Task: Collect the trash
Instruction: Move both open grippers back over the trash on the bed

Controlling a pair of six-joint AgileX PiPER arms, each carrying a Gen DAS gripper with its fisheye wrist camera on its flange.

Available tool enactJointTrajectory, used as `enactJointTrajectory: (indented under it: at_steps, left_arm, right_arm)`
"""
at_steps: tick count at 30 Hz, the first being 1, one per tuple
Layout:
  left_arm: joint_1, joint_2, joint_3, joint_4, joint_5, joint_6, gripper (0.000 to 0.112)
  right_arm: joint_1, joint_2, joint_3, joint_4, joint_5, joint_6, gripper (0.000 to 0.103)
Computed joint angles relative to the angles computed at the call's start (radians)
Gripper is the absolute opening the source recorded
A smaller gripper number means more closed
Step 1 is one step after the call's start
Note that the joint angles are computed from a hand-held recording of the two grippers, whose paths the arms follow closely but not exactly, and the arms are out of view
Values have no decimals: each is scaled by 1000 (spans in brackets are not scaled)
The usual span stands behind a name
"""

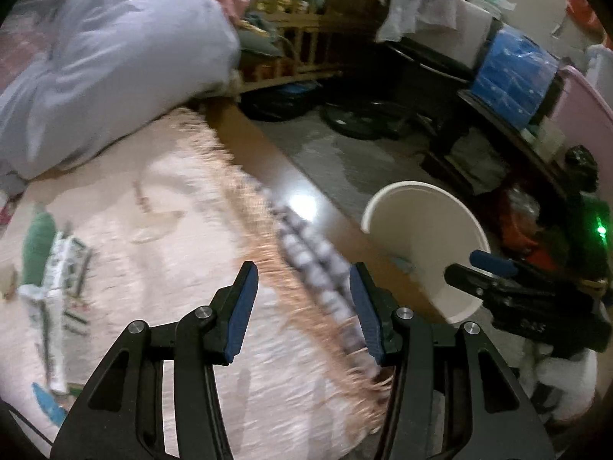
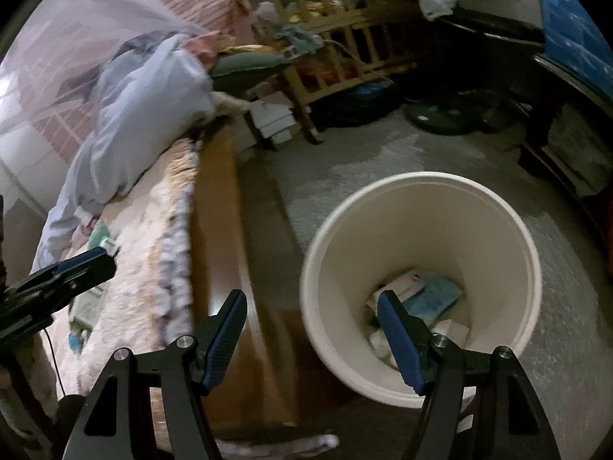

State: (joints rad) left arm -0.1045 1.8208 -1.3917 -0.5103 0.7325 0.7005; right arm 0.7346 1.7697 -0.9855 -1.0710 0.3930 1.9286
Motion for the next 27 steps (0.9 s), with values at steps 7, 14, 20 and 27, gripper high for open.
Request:
enactJointTrajectory:
  at_steps: [7, 14, 20, 27]
  left_arm:
    - [127, -42, 19, -18, -5, 54, 48]
    - [299, -56, 32, -32, 25, 129, 48]
    - [480, -21, 0, -51, 84, 209, 48]
    - [688, 67, -61, -31, 121, 247, 48]
  right_arm:
    - [94, 82, -199, 172, 63, -233, 68]
    - [141, 228, -455, 382, 82, -505, 69]
    - [172, 399, -724, 619, 152, -787, 69]
    - [204, 574, -1030, 786, 275, -1015, 69]
